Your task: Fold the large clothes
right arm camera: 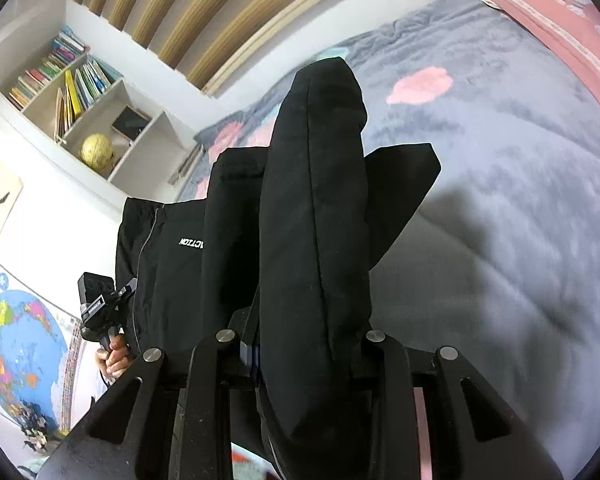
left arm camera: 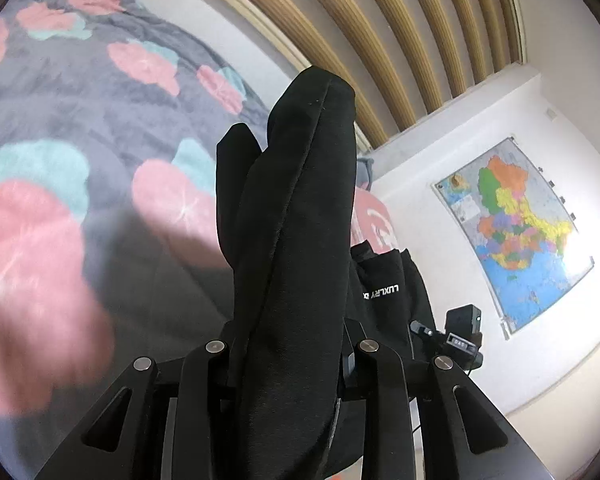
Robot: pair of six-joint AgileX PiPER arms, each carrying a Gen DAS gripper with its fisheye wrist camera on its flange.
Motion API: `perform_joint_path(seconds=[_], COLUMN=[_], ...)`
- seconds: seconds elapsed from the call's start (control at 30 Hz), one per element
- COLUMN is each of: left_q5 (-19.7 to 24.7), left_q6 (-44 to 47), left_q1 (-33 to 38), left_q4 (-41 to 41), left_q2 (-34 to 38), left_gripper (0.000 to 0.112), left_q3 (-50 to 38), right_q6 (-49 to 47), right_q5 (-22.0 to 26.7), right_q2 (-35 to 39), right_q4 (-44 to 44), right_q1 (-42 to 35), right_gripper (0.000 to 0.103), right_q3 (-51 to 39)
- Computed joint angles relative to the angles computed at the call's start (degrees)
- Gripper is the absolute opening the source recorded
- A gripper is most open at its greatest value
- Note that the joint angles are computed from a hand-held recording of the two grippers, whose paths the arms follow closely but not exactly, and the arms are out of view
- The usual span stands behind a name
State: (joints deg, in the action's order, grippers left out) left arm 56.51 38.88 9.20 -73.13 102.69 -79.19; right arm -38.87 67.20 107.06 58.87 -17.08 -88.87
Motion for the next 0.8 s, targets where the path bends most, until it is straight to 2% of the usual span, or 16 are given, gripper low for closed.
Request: perform_joint_path(seconds=[0.1,0.17,0.2,0.27,0.3,0.33,0.4,0.43,0.5,0.6,0.7,0.73,0.8], left_q5=[-0.3,-1.0,-2.1,-4.7,-4.0,-1.4,3.6,4.5,4.4,-0.3,-9.3,-10.5,-12.7], left_q6=[2.5,2.6,2.9,1.1,1.2,2.6,7.3,8.6,9.3,5.6,-2.1,-4.1,-7.9], left_q1=[1.3,2.0,2.1,2.5,3.7,6.2,10.4,11.7,13.2,13.2,8.1,6.3,0.7], left_q4=[0.3,0.5,1.7,4.1,3.5,0.5,-5.7,-6.8,-6.5,0.3,13.6,16.4,22.5], left_q2=[-2.0,-0.3,1.2,4.1,6.3,9.3,12.8,13.0,12.1,5.5,-5.3,-7.3,-11.3], left_gripper=[0.03,0.03,0.031,0.037,0.039,0.045,0.047,0.047,0.047,0.047,0.046,0.046,0.047], left_q3=[5.9,8.2,8.7,9.4,9.8,10.5,12.8,13.6,14.4,14.7,12.6,11.7,9.5], right_q6=[-1.9,-1.3,-0.9,1.7,2.4,2.1,0.0,-1.4,-2.7,-1.7,4.5,8.6,11.3], right_q5=[-0.7,-1.1,-2.4,-8.9,-11.4,-12.8,-11.5,-11.1,-10.9,-12.1,-20.3,-23.2,-24.4], right_q2=[-2.2,0.1,0.6,2.3,2.9,4.0,6.9,7.8,8.1,5.0,-4.0,-7.4,-12.4], right_q4=[-1.5,-2.0,-3.3,-7.9,-9.9,-10.2,-6.3,-4.4,-2.5,-4.5,-13.5,-17.9,-21.3], right_q1=[-0.5,-0.3,0.4,2.4,2.6,2.0,-0.7,-2.2,-3.8,-5.7,-3.6,-1.6,0.9], right_gripper=[0.032,0.032,0.032,0.037,0.04,0.043,0.048,0.054,0.059,0.066,0.066,0.066,0.066], right_q3=[5.1,5.9,6.4,7.7,8.4,9.3,10.5,11.6,12.9,15.3,18.1,18.5,18.8])
